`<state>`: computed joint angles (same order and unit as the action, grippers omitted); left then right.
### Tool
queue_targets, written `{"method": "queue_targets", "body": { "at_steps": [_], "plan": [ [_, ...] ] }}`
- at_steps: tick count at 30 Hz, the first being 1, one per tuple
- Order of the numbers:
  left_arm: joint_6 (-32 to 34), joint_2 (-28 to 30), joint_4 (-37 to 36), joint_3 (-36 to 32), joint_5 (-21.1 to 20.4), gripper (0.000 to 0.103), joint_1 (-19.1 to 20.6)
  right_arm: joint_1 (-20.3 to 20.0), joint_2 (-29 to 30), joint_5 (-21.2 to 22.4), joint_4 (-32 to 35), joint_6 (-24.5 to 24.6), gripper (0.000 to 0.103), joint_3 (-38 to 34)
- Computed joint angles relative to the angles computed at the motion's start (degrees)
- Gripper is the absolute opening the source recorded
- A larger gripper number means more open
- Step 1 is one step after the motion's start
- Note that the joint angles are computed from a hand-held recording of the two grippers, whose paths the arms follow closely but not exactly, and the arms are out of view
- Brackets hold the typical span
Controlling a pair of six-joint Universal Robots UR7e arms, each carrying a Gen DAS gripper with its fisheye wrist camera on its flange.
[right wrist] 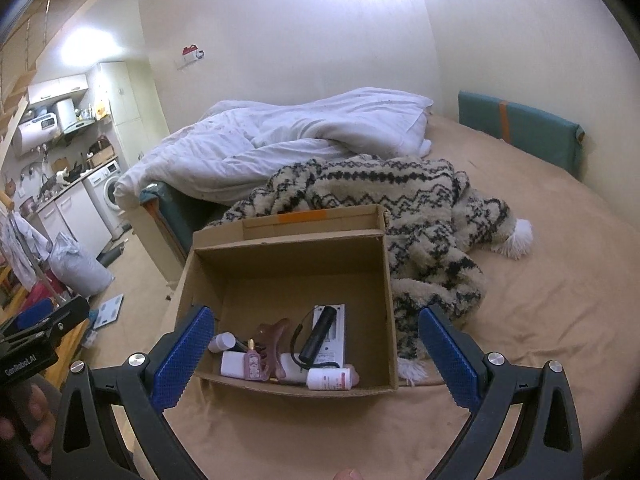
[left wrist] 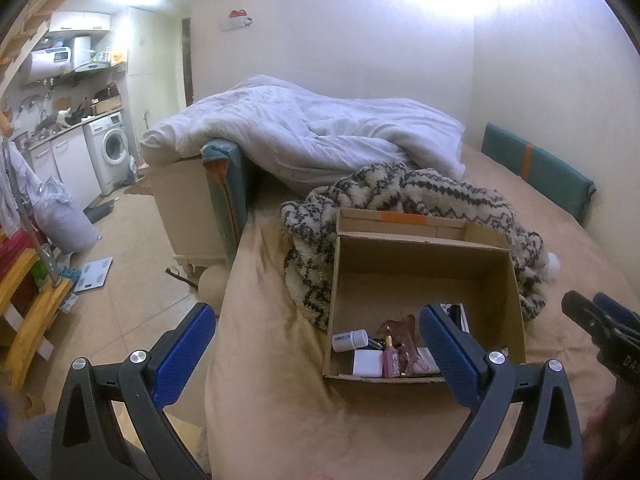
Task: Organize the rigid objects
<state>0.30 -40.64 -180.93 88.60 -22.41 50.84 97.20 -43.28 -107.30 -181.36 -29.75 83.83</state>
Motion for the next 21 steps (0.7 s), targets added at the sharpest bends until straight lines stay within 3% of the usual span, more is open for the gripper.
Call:
{"method": "queue_targets", "body": {
  "at_steps": [21],
  "plan": [
    [-0.4,0.1,1.0,0.0,0.0,0.102,0.0,0.1,0.0,-0.4,0.5,0.4,0.103,0.0]
  ]
}}
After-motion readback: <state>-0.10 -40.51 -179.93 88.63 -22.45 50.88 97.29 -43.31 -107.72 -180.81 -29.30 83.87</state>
